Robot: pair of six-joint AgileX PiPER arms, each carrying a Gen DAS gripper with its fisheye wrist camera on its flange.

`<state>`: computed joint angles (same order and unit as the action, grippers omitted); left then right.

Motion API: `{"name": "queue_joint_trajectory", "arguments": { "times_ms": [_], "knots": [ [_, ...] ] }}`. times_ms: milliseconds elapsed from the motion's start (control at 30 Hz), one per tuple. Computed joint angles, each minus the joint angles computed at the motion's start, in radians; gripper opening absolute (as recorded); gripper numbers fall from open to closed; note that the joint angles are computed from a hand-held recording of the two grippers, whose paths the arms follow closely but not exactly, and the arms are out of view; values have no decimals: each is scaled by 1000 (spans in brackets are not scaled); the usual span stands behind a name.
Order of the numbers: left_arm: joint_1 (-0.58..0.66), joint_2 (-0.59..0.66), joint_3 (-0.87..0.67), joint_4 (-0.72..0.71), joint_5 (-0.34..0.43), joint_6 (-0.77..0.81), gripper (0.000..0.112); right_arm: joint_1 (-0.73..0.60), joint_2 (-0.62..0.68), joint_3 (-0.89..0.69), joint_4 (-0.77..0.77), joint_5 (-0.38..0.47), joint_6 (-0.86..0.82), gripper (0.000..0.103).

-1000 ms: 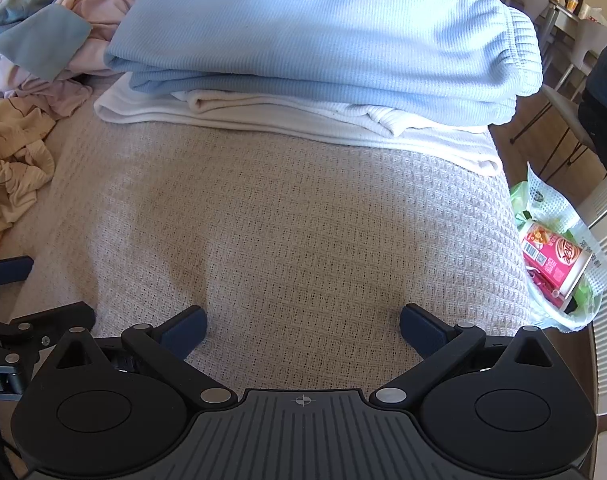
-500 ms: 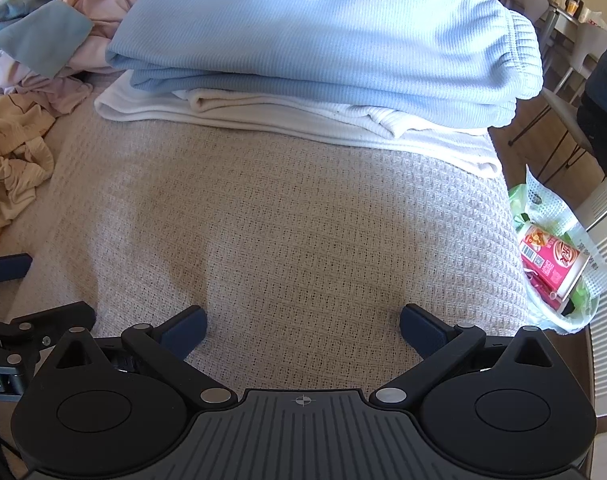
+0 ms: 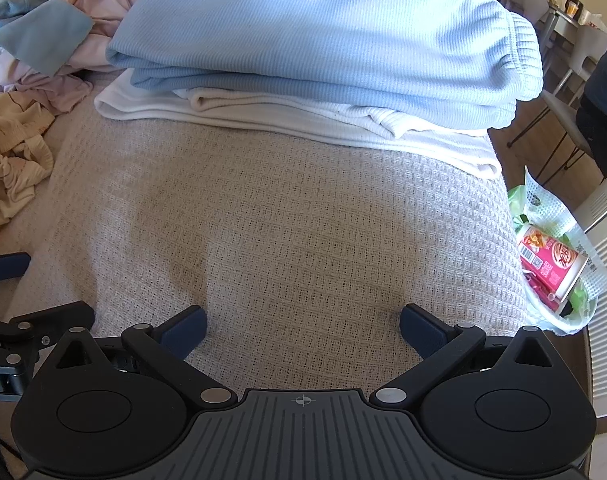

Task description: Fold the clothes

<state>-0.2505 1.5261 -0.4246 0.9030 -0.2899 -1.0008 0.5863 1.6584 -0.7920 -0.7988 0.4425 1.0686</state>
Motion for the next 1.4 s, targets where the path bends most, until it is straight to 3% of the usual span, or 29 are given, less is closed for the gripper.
{"name": "queue_joint_trajectory", "arguments": {
  "times_ms": [1400],
  "knots": [
    [-8,2,-15,41,22,-41,103,19,6,-1,-44,17,38,103]
  ]
}}
